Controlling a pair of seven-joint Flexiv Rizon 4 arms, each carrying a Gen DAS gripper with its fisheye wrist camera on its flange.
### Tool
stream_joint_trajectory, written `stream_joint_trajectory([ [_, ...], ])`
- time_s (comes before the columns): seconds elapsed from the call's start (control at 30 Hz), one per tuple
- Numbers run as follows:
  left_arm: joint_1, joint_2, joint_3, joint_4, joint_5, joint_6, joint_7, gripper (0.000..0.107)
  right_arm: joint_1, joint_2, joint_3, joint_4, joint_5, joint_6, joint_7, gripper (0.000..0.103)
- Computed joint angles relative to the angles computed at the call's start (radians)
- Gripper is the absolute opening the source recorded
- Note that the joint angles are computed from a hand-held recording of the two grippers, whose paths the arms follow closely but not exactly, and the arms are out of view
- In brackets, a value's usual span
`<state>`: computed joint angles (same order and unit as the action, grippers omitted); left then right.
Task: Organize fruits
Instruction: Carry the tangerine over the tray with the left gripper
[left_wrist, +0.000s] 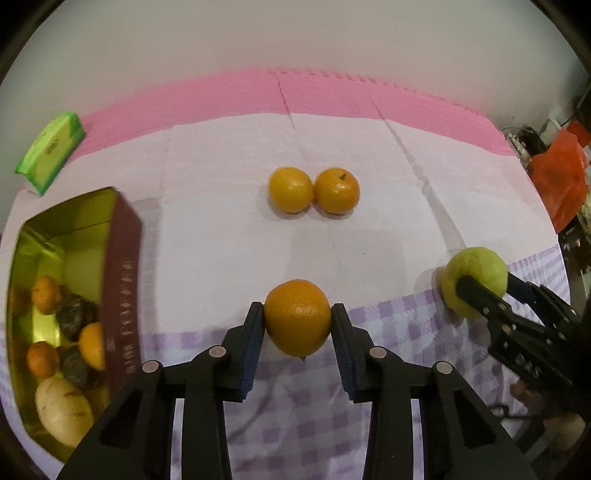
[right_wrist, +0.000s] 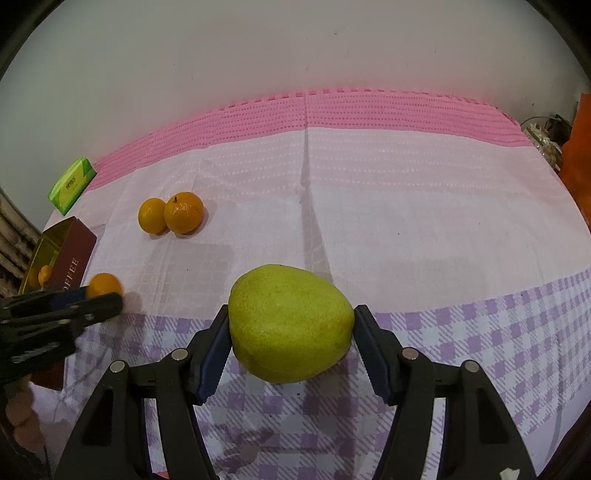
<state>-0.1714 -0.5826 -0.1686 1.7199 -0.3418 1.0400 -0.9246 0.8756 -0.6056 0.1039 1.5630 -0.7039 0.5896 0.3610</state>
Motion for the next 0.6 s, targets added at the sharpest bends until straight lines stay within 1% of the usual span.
stream_joint_trajectory([
  [0.2,0.053,0.057,0.002,0.044,-0.046,0.011,0.019,0.037,0.002,0.001,-0.002,0.004,-0.007,0.001,0.010,0.061],
  [0.4,0.107,0.099,0.031,0.068,-0.088,0.021,0.017,0.037,0.003,-0.003,-0.003,0.000,-0.011,-0.008,0.006,0.061],
  [0.5,0.122,0.103,0.053,0.072,-0.083,0.030,0.001,0.037,0.002,-0.002,-0.003,0.001,-0.013,-0.006,0.007,0.061],
  [0.6,0.132,0.095,0.076,0.070,-0.062,0.015,-0.023,0.037,0.002,-0.002,-0.003,0.001,-0.014,-0.005,0.008,0.061],
])
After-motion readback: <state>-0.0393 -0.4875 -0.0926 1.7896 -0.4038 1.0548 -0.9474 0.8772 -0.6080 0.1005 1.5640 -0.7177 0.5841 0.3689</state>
